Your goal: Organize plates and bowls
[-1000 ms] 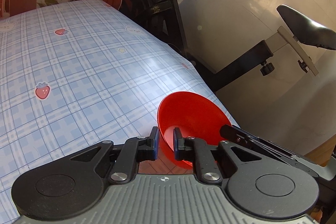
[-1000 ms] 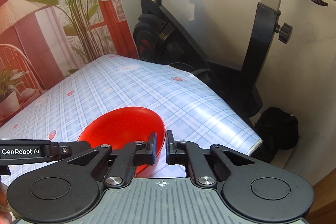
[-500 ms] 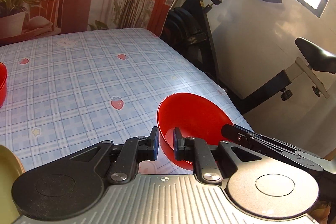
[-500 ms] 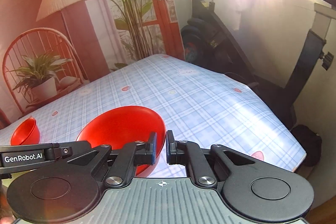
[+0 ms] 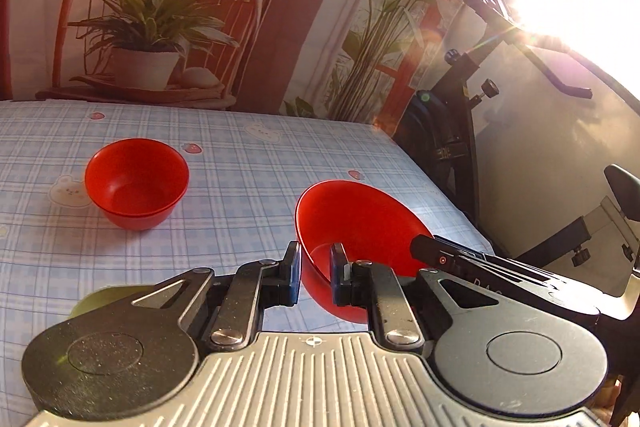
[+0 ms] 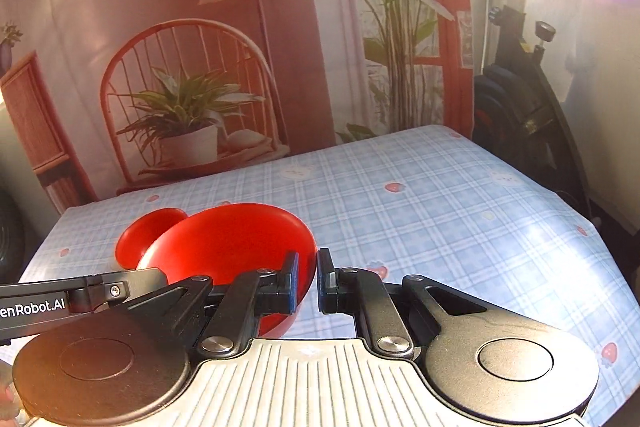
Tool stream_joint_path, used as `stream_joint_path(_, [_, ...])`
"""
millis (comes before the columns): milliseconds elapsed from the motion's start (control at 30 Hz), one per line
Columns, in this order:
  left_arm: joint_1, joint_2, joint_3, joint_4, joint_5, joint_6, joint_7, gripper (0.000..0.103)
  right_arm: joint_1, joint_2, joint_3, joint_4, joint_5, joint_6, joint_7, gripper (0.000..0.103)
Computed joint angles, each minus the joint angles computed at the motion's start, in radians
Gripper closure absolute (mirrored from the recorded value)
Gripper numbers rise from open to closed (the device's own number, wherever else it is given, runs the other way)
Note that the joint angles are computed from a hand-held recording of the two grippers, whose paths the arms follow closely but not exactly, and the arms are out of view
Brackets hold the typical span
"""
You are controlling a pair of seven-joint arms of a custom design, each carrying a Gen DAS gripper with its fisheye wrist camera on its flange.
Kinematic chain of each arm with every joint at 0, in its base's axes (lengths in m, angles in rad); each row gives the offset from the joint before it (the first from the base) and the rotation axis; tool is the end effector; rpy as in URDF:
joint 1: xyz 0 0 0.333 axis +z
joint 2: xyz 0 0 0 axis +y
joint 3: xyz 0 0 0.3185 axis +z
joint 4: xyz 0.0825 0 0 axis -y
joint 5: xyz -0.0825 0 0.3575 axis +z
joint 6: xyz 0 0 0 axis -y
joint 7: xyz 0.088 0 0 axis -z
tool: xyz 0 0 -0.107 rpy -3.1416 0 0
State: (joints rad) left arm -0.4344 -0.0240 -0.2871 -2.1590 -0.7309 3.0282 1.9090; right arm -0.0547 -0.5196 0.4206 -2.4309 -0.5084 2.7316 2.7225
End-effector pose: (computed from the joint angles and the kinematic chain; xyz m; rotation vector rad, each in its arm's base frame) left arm 0.4450 -0.3261 0.5169 -1.5180 2.2237 -1.3210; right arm 0.3823 0.1965 0.5707 -1.3327 1.9248 -0.7529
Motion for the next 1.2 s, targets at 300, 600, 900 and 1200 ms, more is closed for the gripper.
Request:
stream_joint_path(300, [0.050, -0.060, 0.088, -0.012, -0.033, -0.028, -0.007, 0.088, -0.002, 0.255, 0.048, 0.241, -0.169, 0.087, 0.051, 0.094])
stream_joint_path(600, [0.108, -0.023, 0.110, 0.037, -0.016, -0.044, -0.051, 0.087, 0.078, 0.448, -0.008, 0.419, -0.313, 0.088, 0.073, 0.094])
stream_joint_path(900, [0.180, 0.081, 0.065, 0.100, 0.130, -0.064, -0.132, 0.087, 0.166, 0.578, -0.129, 0.482, -0.309, 0.119, 0.041, 0.094])
stream_joint_path(1200, [0.246, 0.203, 0.031, 0.189, 0.399, -0.112, -0.304, 0.087, 0.231, 0.694, -0.218, 0.523, -0.133, 0.167, -0.104, 0.094])
